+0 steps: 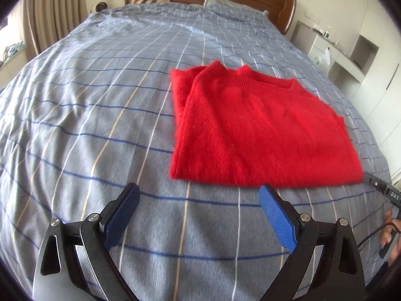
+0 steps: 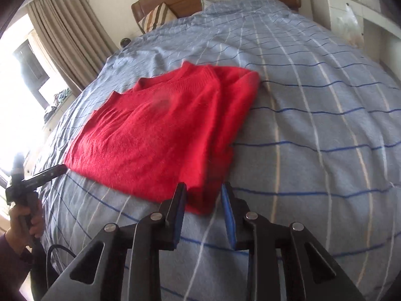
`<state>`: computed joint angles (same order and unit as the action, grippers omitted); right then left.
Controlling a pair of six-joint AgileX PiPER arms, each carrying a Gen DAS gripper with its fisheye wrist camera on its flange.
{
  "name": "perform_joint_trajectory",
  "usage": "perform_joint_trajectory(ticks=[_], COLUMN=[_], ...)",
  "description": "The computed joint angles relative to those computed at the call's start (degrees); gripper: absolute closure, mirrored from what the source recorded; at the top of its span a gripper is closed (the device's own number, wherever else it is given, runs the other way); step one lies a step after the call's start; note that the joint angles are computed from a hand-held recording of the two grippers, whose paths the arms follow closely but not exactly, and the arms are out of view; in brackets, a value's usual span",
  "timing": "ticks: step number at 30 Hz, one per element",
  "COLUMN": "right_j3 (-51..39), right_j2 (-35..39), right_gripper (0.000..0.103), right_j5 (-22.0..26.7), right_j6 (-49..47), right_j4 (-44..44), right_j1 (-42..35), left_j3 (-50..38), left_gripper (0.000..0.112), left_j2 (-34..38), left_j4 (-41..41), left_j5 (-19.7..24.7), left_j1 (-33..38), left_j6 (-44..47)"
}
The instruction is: Fold small clothes
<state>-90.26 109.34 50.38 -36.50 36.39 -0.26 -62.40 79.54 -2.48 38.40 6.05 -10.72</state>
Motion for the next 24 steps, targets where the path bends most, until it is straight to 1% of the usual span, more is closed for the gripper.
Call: perform_joint_trajectory(ticks=[1,3,5,8,11,13,16,19,24], right_j3=[3.8,11.7,19.4,29.1,35.6,38.4,41.4,41.5,42.4], right_j2=[-3.0,-9.0,-14.4,-21.0,-24.6,-25.3,-26.5,-26.6,-26.9], right_gripper=[0.072,0.064,0.057,0.057,0.057,0.057,0.057,0.056,0.055], right_j5=[-1.2,-3.8,-6.5,-11.4,-12.9,-13.3,-13.9,-13.9,-14.5], right_j6=[-2.3,-6.4,-11.4,-17.9,-23.6,-26.8,-29.6,-30.5,-32.1], right_j4=[1.8,5.3,9.6,13.6,17.9,20.3,22.0,23.3,24.8], right_j1=[-0.9,-2.4,-3.9,-4.6,-6.1,-7.2,-8.5,-8.6,-8.3], left_j3=[2.2,5.4,7.9,10.4,11.7,12.2,13.3,13.9,15.2], left_gripper=[0.016,0.015,0.015,0.015,0.015,0.015,0.015,0.015,0.015], left_j2=[-2.6,-6.6,-9.2,-10.8,-10.5,-10.3,-11.0,-11.1,-12.6], left_j4=[1.6,6.2,10.7,18.8,23.1,23.2,25.7,29.2,31.3], left_j5=[-0.9,-1.8,-2.5,-2.9,-2.1,-2.0,-1.6,-0.9,-0.2], left_j1=[-0.7,-3.1,-5.6,-9.7,-11.9,-12.1,-13.6,-15.7,-18.0], left_j6=[-1.7,-6.5,-11.1,-18.9,-23.2,-23.9,-26.9,-30.6,-33.9])
